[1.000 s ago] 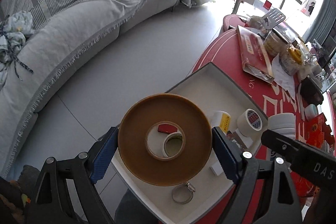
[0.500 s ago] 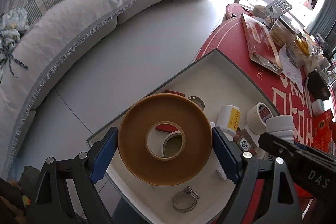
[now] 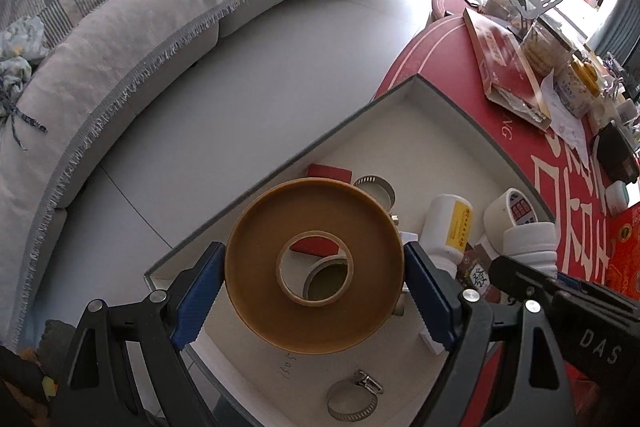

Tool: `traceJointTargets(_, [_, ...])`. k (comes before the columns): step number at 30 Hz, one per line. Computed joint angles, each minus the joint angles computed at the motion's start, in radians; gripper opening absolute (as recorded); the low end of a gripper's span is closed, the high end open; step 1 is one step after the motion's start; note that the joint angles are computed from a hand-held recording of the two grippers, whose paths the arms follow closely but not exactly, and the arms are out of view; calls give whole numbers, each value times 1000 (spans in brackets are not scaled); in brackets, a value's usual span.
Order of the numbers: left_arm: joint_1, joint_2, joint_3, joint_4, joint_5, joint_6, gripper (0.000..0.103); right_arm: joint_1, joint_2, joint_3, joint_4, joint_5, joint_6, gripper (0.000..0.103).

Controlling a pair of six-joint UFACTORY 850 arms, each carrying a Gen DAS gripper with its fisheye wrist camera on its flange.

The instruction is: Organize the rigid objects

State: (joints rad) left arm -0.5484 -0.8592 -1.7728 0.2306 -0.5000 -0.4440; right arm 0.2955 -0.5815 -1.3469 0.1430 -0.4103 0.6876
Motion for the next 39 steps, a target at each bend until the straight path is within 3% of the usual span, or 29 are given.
traceJointTargets(12, [-1,-34,-28,-26,-12,41,90,5,-37,-38,-111,-42,73,42])
traceJointTargets(13, [1,-36,-31,-32,-15,50,90,5,-36,-38,-116,-45,76,46])
traceJointTargets(15, [5,-40,-36,-34,-32,48,91,6,-31,-35,-165,-54,121,63])
traceJointTargets(16, [8,-45,-46,-50,-54,60,92,7,-25,-29,-188,-52,141,80])
traceJointTargets(17, [11,-51,-55,-64,-74,67,93,7,-13,-14,-211,-35,160,90])
traceJointTargets(19, [8,-45,-44,-36,-74,45,95,9,-1,-3,-232,-26,173,90])
traceJointTargets(22, [4,3,22,-10,-13,25,97,12,13,4,-230,-32,168,90])
traceJointTargets(24, [4,44,69,-2,31,23,97,16,45,38,-247,7,191,90])
traceJointTargets(25, [-1,71,101,60,57,-35,97,22,67,59,-282,24,229,102])
traceJointTargets(26, [-6,104,132,119,72,-81,97,26,85,79,-319,46,268,103])
traceJointTargets(28, [-8,138,159,111,65,-70,103,39,132,123,-426,81,381,103])
traceJointTargets(30, [6,155,171,-53,56,66,103,53,174,163,-548,97,518,103])
traceJointTargets(32, [8,158,169,-125,1,116,103,63,202,187,-606,96,598,103])
traceJointTargets(36, [-17,178,197,-18,-64,-5,103,70,223,198,-469,60,498,103])
traceJointTargets(39, [-16,206,234,-62,-66,18,103,87,231,196,-410,18,431,103])
